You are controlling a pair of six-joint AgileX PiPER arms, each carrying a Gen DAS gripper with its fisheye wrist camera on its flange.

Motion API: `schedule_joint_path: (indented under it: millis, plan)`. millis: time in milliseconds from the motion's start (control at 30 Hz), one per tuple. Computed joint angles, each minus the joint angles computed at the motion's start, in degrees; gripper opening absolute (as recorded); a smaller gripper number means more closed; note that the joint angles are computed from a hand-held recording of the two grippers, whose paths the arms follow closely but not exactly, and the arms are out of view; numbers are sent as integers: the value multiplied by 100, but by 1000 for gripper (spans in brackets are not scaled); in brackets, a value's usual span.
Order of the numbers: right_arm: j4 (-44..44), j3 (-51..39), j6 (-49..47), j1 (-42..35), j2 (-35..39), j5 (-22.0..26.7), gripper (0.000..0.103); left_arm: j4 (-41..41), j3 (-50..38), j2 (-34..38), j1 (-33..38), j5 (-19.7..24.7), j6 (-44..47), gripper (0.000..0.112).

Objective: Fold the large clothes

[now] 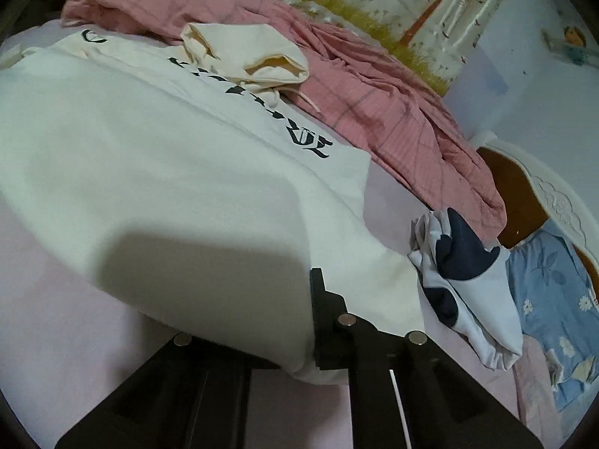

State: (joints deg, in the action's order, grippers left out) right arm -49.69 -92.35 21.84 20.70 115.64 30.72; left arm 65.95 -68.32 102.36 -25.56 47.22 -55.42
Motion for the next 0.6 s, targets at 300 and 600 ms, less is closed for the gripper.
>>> schedule_joint_path:
  millis: [300,600]
  plan:
    - [-1115,2936,1436,287,-2001,-487,11,-295,2086,-1895,-1030,160,-948,15]
    - [-2137,4427,2818,495,-3218,-730,19,-49,2731,-2457,-1499,435,-1941,36]
